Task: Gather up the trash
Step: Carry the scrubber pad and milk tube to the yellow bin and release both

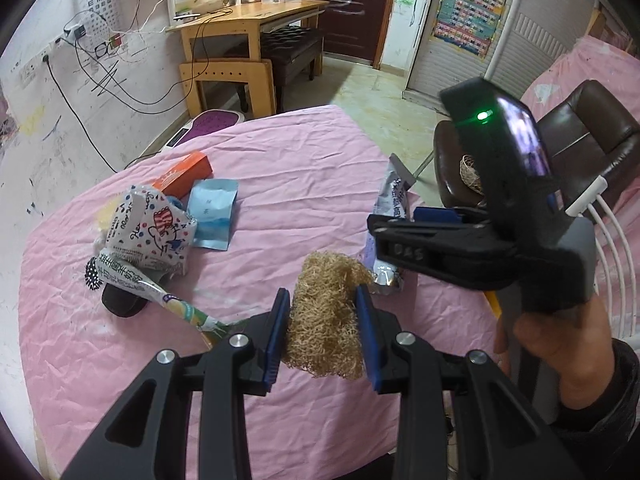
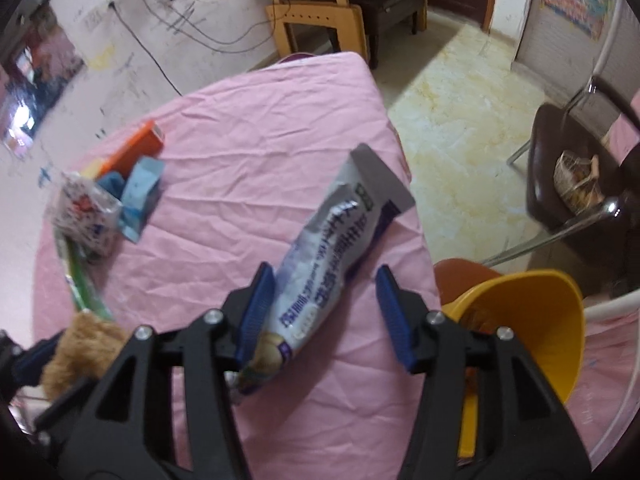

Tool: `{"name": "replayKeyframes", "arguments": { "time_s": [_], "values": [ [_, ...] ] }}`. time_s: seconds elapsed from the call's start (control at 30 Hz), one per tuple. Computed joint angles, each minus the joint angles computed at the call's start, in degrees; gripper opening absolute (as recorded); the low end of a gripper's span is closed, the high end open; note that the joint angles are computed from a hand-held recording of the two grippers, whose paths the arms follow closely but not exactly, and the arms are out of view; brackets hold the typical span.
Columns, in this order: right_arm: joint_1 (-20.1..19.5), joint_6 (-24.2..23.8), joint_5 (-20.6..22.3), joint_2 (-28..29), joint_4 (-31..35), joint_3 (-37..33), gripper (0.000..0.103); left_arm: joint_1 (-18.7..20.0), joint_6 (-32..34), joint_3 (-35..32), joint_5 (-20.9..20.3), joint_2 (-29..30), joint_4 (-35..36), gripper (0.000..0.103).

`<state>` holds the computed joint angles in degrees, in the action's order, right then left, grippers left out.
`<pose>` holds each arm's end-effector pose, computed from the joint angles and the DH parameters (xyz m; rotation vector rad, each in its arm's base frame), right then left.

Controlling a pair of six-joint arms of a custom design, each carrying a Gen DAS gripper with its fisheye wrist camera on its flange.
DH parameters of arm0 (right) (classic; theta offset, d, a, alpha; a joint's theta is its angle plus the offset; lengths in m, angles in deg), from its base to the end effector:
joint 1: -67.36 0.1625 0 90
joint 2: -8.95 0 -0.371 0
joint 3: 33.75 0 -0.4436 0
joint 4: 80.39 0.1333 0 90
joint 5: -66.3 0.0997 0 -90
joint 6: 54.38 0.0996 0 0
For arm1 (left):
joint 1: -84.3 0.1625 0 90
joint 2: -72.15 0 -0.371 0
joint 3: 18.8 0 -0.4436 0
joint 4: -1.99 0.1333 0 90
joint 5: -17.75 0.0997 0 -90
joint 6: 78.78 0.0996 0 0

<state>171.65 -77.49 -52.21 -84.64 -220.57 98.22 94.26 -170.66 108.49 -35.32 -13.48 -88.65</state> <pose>0.1917 -0.4052 0.1921 0.7755 -2.5060 0.2190 -0.3435 -0.2564 0.1121 0.0485 2.3159 -0.7050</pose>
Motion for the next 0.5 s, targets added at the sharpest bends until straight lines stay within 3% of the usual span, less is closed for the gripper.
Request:
{"name": "replayKeyframes", "arguments": {
  "time_s": [0.03, 0.2, 0.33, 0.5],
  "values": [
    [0.39, -0.58, -0.33, 0.56, -0.73, 0.05, 0.043, 0.03, -0.22, 0.29, -0.01, -0.52, -0.02, 0.030],
    [1.61, -4.08, -1.01, 1.32, -6.59, 1.30, 0.028, 0.54, -0.17, 0.95, 0.12, -1.39, -0.56, 0.030],
    [-0.91, -5.01, 2.62, -2.38, -5.83, 1.15, 0.025, 1.24, 1.22, 0.28, 0.54, 0.08, -2.63, 0.030],
    [-5.89, -7.73, 4.29, -9.07, -5.03, 0.77, 0.025, 3.37, 7.44, -2.74, 1.36, 6.63, -10.82, 0.030]
  ]
}}
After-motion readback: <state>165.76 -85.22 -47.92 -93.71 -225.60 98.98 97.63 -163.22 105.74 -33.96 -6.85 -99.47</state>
